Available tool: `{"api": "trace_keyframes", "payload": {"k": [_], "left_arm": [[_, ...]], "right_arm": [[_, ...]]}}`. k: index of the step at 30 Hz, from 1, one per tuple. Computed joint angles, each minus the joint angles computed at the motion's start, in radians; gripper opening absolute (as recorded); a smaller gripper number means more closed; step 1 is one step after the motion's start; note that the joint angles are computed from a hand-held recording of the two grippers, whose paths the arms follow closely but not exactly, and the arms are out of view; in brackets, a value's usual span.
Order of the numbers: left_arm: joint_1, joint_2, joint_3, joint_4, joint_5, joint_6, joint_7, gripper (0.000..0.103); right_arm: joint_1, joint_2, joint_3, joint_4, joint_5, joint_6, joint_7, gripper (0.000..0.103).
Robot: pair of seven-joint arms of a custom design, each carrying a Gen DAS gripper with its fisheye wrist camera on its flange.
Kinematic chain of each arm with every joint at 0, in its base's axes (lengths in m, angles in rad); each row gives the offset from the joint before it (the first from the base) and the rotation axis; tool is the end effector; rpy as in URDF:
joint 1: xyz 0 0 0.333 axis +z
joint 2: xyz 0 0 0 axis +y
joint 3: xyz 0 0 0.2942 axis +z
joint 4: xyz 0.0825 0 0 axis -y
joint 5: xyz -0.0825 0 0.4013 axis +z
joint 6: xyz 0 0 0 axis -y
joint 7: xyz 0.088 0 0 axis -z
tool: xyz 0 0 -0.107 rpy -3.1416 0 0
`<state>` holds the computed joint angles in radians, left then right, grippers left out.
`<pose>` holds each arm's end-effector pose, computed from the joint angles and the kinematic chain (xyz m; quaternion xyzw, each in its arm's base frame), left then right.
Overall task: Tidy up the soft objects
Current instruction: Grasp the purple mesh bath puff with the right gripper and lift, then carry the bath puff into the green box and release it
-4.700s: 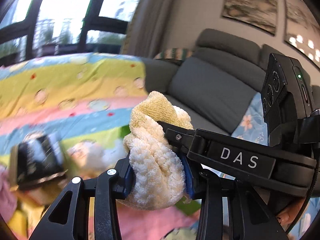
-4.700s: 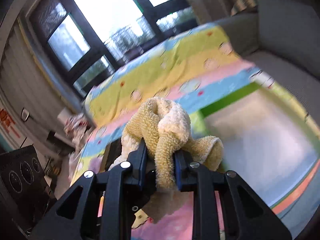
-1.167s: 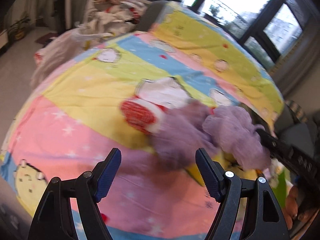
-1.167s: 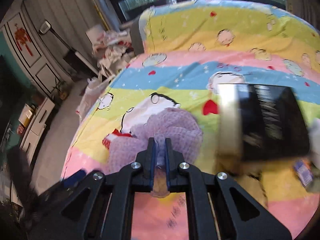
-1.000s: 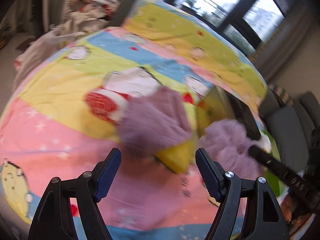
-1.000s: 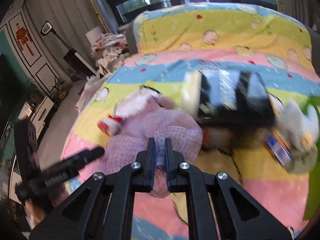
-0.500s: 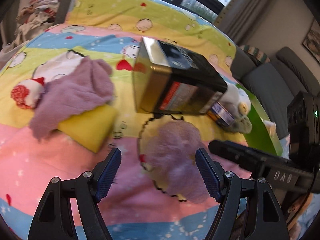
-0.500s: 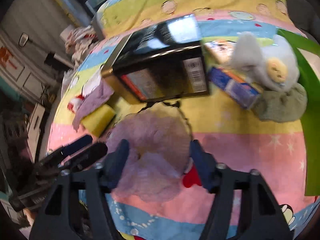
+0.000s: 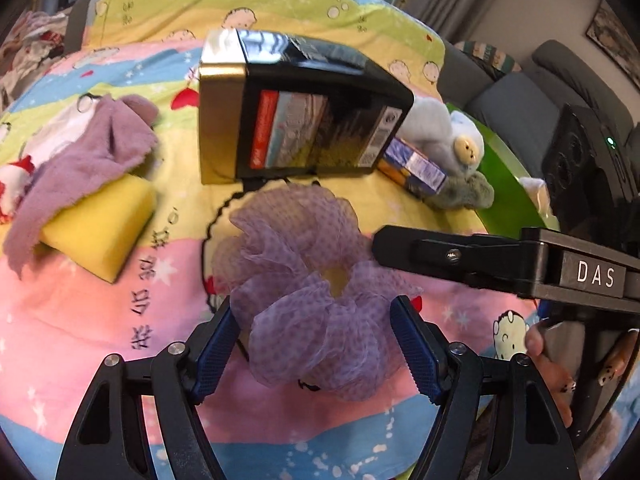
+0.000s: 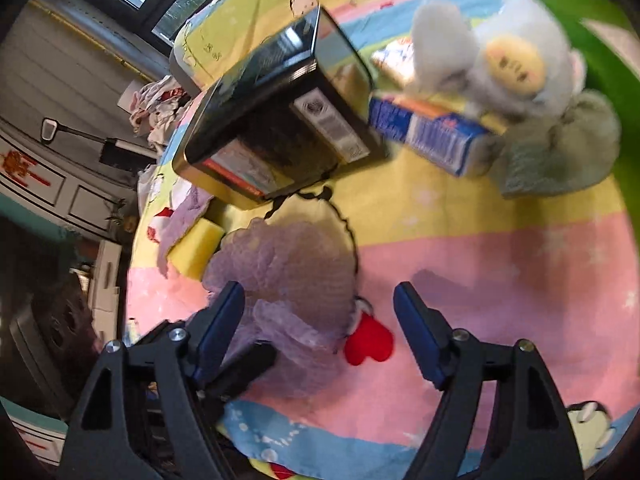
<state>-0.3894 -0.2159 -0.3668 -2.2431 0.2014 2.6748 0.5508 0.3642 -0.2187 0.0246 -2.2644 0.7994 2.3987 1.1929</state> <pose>0.3911 -0.3884 0.4938 -0.6999 0.6359 -0.3161 0.0764 0.4900 0.2070 0.4600 -0.7430 0.5721 0.1040 0.3314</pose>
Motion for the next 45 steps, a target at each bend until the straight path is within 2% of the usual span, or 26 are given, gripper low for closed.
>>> {"api": "trace_keyframes", "payload": {"k": [2, 4, 5, 6, 7, 8, 11, 13, 15, 21, 29, 33, 39, 41, 42, 45], "left_arm": [[0.005, 0.01, -0.002, 0.002, 0.011, -0.001, -0.013, 0.066], [0.013, 0.013, -0.006, -0.004, 0.033, 0.01, -0.035, 0.06], [0.016, 0.011, -0.008, -0.006, 0.046, 0.013, -0.045, 0.054], [0.018, 0.013, -0.009, -0.006, 0.055, 0.018, -0.051, 0.049], [0.022, 0.016, -0.012, -0.004, 0.072, 0.02, -0.064, 0.047], [0.024, 0.019, -0.015, 0.0, 0.084, 0.015, -0.071, 0.042], [0.027, 0.038, -0.027, 0.041, 0.145, -0.043, -0.096, 0.036], [0.02, 0.045, -0.028, 0.065, 0.174, -0.053, -0.095, 0.029], [0.021, 0.057, -0.038, 0.102, 0.243, -0.064, -0.121, 0.028], [0.006, 0.141, -0.046, 0.247, 0.467, -0.007, -0.174, 0.028], [-0.11, 0.37, 0.012, 0.539, 0.578, 0.051, -0.068, 0.028], [-0.182, 0.517, 0.039, 0.724, 0.571, 0.042, 0.044, 0.028], [-0.235, 0.738, 0.032, 0.997, 0.417, 0.009, 0.277, 0.028], [-0.244, 0.786, 0.02, 1.057, 0.393, -0.011, 0.32, 0.028], [-0.266, 0.821, 0.036, 1.107, 0.353, -0.024, 0.363, 0.028], [-0.303, 0.935, 0.033, 1.275, 0.278, -0.098, 0.464, 0.028]], "right_arm": [[0.004, 0.025, -0.005, 0.018, 0.025, -0.038, -0.007, 0.076], [0.005, 0.036, 0.003, 0.02, 0.045, -0.034, -0.015, 0.072], [0.006, 0.032, 0.01, 0.014, 0.044, -0.019, -0.019, 0.064], [0.01, 0.031, 0.016, 0.011, 0.046, -0.01, -0.027, 0.05], [0.013, 0.038, 0.013, 0.018, 0.058, -0.026, -0.041, 0.044], [0.016, 0.057, 0.002, 0.036, 0.089, -0.079, -0.074, 0.04], [0.01, 0.053, 0.016, 0.026, 0.104, -0.052, -0.082, 0.032], [0.008, 0.053, 0.003, 0.035, 0.154, -0.082, -0.121, 0.023], [0.001, 0.026, 0.0, 0.022, 0.192, -0.08, -0.147, 0.023], [0.001, -0.139, -0.021, -0.072, 0.232, 0.074, -0.203, 0.023], [0.019, -0.271, -0.1, -0.154, 0.242, 0.331, -0.204, 0.023], [0.023, -0.296, -0.151, -0.17, 0.247, 0.411, -0.181, 0.023], [0.02, -0.287, -0.206, -0.18, 0.245, 0.491, -0.109, 0.023], [0.015, -0.274, -0.222, -0.177, 0.245, 0.504, -0.078, 0.023], [0.006, -0.267, -0.218, -0.177, 0.233, 0.513, -0.053, 0.023], [-0.025, -0.254, -0.216, -0.185, 0.191, 0.517, 0.027, 0.023]]}}
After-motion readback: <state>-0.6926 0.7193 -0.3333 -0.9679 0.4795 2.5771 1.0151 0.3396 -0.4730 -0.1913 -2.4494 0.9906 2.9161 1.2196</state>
